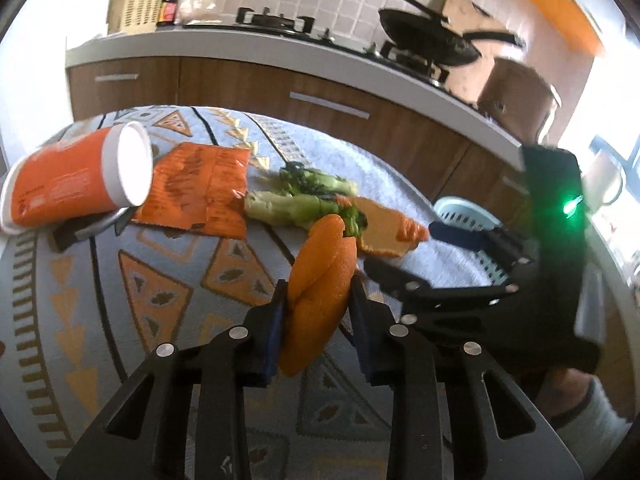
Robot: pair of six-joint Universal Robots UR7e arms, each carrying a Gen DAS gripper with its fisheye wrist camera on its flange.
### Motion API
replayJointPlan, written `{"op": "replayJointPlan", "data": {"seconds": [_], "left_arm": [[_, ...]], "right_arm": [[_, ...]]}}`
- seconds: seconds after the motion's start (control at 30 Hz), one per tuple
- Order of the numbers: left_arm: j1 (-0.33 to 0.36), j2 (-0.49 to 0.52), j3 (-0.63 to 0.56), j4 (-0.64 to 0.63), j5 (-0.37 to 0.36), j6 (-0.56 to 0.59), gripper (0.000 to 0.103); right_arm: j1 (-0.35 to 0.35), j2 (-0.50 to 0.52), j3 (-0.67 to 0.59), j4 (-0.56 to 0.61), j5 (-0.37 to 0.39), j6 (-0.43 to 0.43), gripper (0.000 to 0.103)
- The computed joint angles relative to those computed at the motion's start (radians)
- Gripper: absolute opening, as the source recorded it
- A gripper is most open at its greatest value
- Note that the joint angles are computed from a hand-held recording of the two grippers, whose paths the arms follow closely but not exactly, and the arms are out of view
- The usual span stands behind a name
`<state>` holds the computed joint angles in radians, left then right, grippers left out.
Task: Collect trash
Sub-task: 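Grasp the orange peel with the left gripper while the right gripper grasps the bread crust, then carry the orange peel and bread crust over the basket and open both grippers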
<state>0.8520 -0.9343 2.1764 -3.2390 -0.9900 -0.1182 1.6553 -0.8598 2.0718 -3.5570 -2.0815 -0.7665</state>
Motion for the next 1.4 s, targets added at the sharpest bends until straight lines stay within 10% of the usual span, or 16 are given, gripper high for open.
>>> {"op": "replayJointPlan", "data": {"seconds": [0.33,0.87,1.4], "left_arm": [[0.011,-0.026,0.033,-0.13,0.019,-0.052,0.028],[-0.002,-0.027,0.04,-0.162,0.054,-0.048,0.028],[-0.026,0.004,0.042,-0.223,0.089,0.007,0.028]], "right_arm": [[-0.012,-0.003,-0.023,0.065,0.02,0.025,0.078],[-0.038,-0.037,0.01,0.039,0.092,0.056,0.028],[-0.06,-0.066,0.079,-0.123,0.177,0.057,0.021]]}}
